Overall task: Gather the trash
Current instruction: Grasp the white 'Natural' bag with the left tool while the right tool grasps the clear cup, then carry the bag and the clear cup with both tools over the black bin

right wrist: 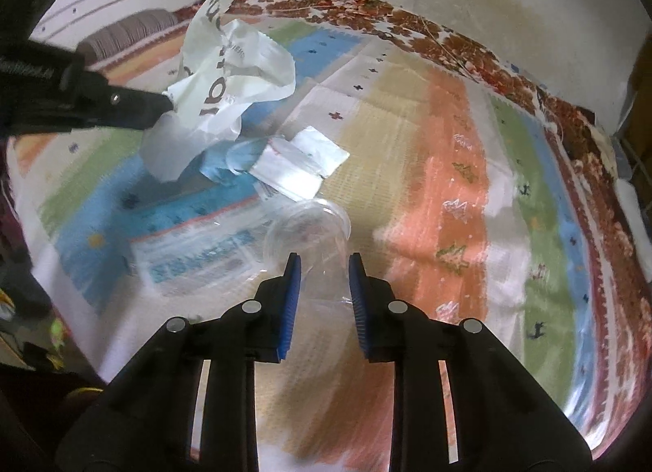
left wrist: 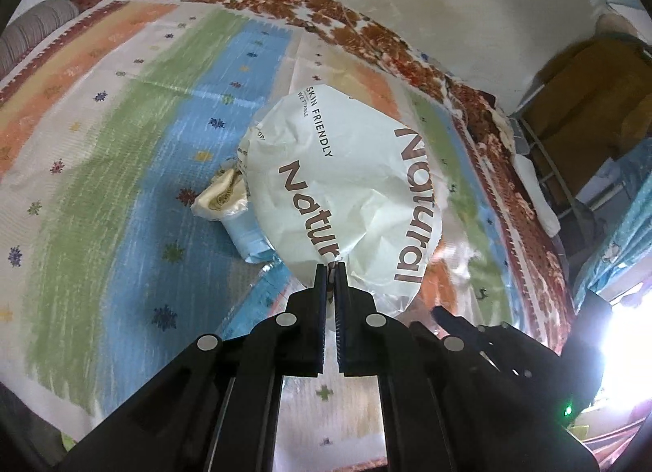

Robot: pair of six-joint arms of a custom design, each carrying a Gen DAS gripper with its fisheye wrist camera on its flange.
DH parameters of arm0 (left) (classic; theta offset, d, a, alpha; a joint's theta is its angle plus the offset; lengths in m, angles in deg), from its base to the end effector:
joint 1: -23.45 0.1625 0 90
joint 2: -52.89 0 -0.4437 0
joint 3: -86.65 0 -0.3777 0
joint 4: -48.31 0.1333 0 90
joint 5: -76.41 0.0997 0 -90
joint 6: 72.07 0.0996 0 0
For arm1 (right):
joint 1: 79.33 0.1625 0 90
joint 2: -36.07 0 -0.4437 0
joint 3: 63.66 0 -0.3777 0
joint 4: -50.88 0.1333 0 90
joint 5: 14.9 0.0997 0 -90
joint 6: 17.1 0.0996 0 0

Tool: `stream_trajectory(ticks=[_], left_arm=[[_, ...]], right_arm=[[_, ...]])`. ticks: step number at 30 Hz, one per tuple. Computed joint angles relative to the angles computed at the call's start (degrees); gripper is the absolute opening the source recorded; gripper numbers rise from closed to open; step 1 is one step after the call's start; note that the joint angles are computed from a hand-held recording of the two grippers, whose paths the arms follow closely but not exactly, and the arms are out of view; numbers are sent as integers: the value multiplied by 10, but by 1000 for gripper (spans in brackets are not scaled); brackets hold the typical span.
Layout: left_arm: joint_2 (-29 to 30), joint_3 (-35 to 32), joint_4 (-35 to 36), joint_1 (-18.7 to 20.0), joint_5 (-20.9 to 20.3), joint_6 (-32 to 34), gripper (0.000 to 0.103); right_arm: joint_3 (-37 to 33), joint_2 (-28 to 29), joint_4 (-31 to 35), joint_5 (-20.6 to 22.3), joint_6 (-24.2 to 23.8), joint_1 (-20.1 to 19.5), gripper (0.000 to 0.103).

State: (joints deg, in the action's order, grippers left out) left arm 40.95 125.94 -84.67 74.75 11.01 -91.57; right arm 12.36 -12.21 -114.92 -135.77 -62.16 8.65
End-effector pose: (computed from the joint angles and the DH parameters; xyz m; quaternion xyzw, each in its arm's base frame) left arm -0.4201 -0.8038 0.0204 0.1329 0.9592 -0.2187 0.1198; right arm 0.0554 -0.7622 0.3349 0.2221 -0.8588 0.2628 0.3796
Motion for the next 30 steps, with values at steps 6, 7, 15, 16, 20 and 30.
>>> stream_trajectory(ticks=[6,7,15,16,20,30], left_arm=[[-32,58,-32,-11,-13,4,3],[-36,66,-34,-13,-13,1,3],[-64,113,-50,-25,-16,8,3],[-69,120,-53,-26,-16,11,3],[-84,142,-60,-29,-12,18,3],[-128,207,-72,-37,-9,6,3]], right_arm=[[36,-24,-4,4,21,8,21],[45,-29,-4,3,26,9,21],[94,-68,-1,15,59,18,19],[100,-72,-3,16,60,19,19],[119,-89,-4,24,71,23,18],[176,-128,-27,27,88,32,17]])
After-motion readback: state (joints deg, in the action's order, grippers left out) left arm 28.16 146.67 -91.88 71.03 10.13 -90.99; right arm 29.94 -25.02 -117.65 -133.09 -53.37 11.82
